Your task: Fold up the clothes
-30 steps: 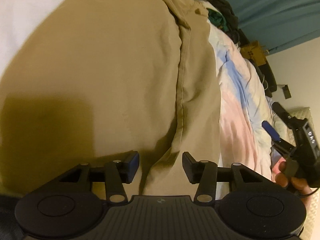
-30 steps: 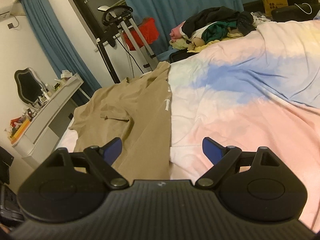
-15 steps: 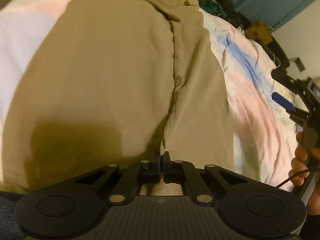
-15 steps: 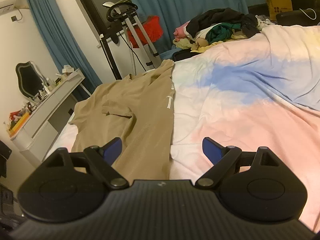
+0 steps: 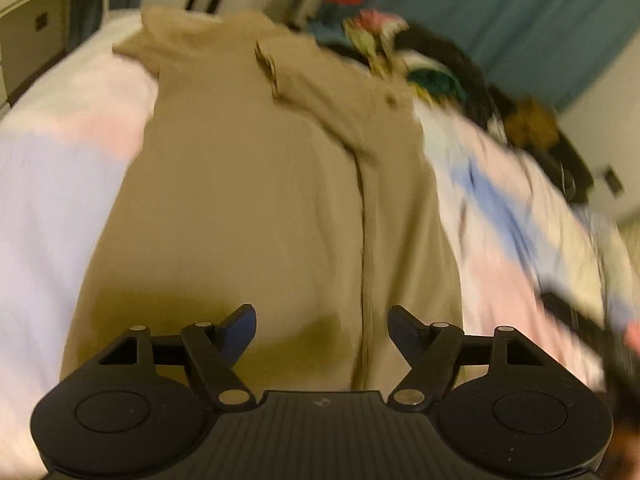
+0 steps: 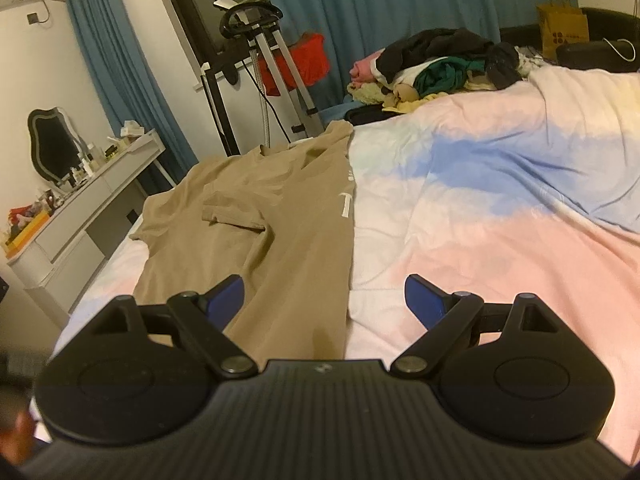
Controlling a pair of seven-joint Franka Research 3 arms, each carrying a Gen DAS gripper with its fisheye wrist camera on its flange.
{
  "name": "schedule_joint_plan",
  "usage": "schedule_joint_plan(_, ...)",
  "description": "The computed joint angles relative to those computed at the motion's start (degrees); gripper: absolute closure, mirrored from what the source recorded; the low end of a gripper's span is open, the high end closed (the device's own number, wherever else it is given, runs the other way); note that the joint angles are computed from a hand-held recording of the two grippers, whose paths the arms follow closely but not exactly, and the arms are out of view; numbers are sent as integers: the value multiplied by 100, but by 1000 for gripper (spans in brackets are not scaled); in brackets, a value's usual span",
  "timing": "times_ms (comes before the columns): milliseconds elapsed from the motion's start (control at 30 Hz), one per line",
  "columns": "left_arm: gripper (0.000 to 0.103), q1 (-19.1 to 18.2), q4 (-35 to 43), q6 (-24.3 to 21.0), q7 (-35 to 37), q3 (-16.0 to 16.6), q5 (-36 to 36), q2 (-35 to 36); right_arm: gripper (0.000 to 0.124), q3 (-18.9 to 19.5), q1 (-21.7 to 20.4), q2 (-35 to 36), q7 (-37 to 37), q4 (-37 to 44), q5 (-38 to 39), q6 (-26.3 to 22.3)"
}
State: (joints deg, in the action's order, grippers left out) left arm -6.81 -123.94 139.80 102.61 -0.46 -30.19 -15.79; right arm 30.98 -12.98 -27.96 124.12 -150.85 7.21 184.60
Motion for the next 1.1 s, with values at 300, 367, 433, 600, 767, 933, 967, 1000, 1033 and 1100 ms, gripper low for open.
schedule_joint_plan(300,32,161,1349,1913,-1308,-671,723,2061,35,265,-296,248,-29,136,-84,34)
schedule_joint_plan(367,32,244,1596,2099,-1630,-800,791,2381,35,223,-271,406,-22,190,-76,118)
schedule_joint_plan(433,32,354,1822,2356,-1708,-983,697,2688,35,279,-346,566,-40,274,-68,184)
schedule_joint_plan(600,33,470,2526,2884,-2143,-1257,1053,3470,35,398,-536,948,-162,464,7,303)
schedule_joint_plan(767,46,134,3432,2946,-3011,-888,2030,4174,35,577,-776,1263,-231,635,123,307)
schedule_joint_plan(933,94,-166,4505,2510,-3669,-498,2950,4787,35,666,-911,1431,-234,682,182,353)
schedule_joint_plan(967,96,-347,4753,2385,-3777,-266,3342,4901,35,569,-821,1459,-256,674,213,372)
schedule_joint_plan(1000,97,-512,5005,2257,-3873,-52,3715,5019,35,502,-757,1481,-276,667,254,401)
schedule_joint_plan(1033,97,-717,5174,2172,-4084,226,4105,5092,35,507,-762,1494,-292,663,308,439)
schedule_joint_plan(1100,97,-993,5554,1945,-4470,617,4694,5283,35,625,-878,1512,-368,668,435,507)
